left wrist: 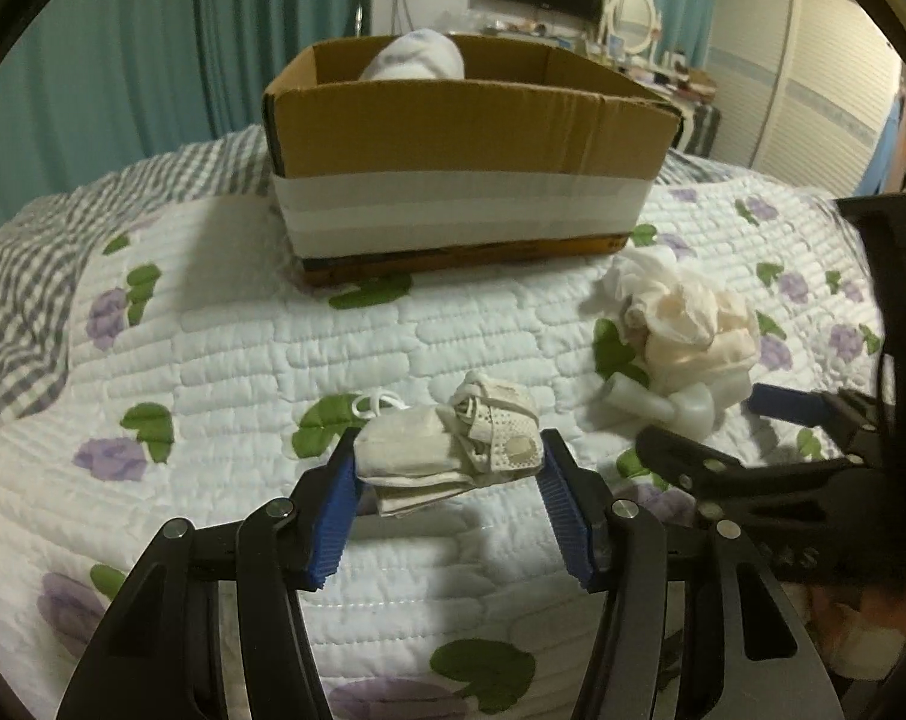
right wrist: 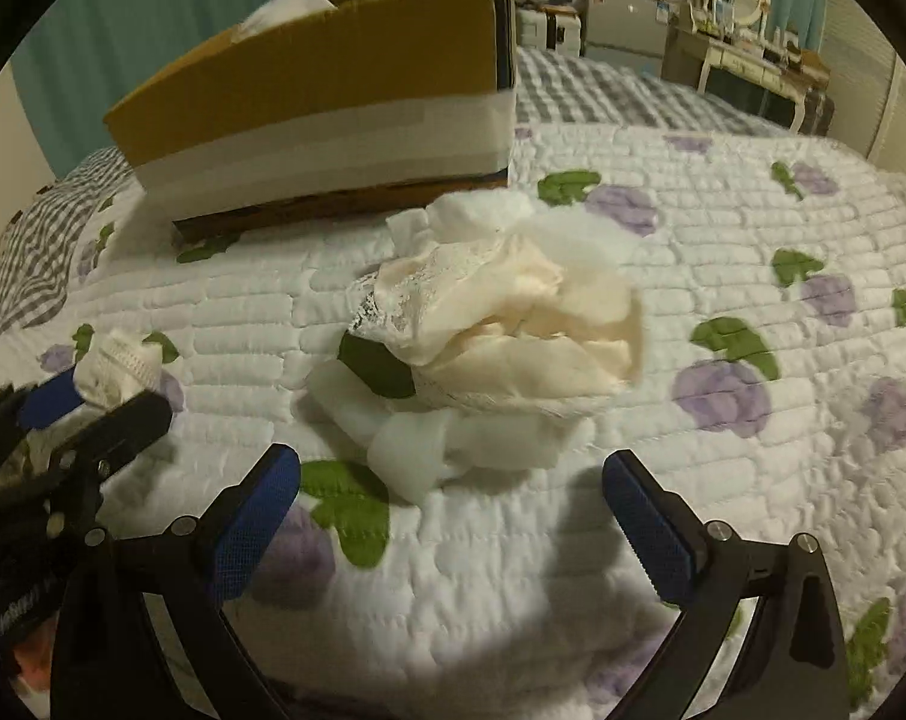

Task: Organize soft objects
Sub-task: 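Grasp the white cloth beside the lace fabric with the right tool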

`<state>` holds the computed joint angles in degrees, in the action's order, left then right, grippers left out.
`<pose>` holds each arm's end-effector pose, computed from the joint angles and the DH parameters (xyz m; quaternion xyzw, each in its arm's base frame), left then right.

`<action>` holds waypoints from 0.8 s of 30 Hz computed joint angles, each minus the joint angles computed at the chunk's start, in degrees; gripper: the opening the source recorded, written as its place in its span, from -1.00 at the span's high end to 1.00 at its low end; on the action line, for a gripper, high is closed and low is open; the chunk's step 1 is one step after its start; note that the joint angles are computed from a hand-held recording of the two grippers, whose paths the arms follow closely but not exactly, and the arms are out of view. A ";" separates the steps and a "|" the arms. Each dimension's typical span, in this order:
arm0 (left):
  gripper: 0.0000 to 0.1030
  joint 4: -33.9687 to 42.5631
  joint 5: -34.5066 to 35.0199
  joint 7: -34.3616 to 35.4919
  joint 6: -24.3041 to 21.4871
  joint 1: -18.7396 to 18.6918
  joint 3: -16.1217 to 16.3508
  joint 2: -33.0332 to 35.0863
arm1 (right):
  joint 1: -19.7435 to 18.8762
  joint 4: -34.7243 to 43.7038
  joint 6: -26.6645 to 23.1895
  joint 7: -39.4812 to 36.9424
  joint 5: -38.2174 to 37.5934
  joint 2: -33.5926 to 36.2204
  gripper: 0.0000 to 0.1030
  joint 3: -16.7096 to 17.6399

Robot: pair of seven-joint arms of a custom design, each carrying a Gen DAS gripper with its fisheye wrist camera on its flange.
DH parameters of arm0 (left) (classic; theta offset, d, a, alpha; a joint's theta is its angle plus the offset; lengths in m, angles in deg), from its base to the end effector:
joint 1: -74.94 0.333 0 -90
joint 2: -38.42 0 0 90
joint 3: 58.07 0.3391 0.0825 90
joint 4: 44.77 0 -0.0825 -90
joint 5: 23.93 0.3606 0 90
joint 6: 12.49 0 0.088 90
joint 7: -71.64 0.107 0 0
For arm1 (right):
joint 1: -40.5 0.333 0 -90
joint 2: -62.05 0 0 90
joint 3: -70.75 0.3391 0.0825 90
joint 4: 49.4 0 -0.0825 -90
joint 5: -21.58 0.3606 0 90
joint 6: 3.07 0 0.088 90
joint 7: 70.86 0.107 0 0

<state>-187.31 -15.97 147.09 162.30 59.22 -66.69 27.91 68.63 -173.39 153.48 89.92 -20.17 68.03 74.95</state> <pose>0.4312 -0.2100 0.4806 -0.5480 0.7529 -0.3074 0.1959 0.4661 0.3239 0.4298 -0.6520 0.6959 -0.1837 0.2385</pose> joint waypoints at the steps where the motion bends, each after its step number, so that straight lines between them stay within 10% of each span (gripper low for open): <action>1: -0.09 0.04 0.63 -0.48 0.05 0.52 -0.42 -0.01 | -0.19 0.39 -0.12 -0.57 1.08 0.54 -0.93 0.06; 24: -0.09 -3.74 1.63 -2.80 2.32 0.27 0.20 -2.98 | -4.17 -8.71 8.96 -0.48 0.02 -7.33 0.80 3.83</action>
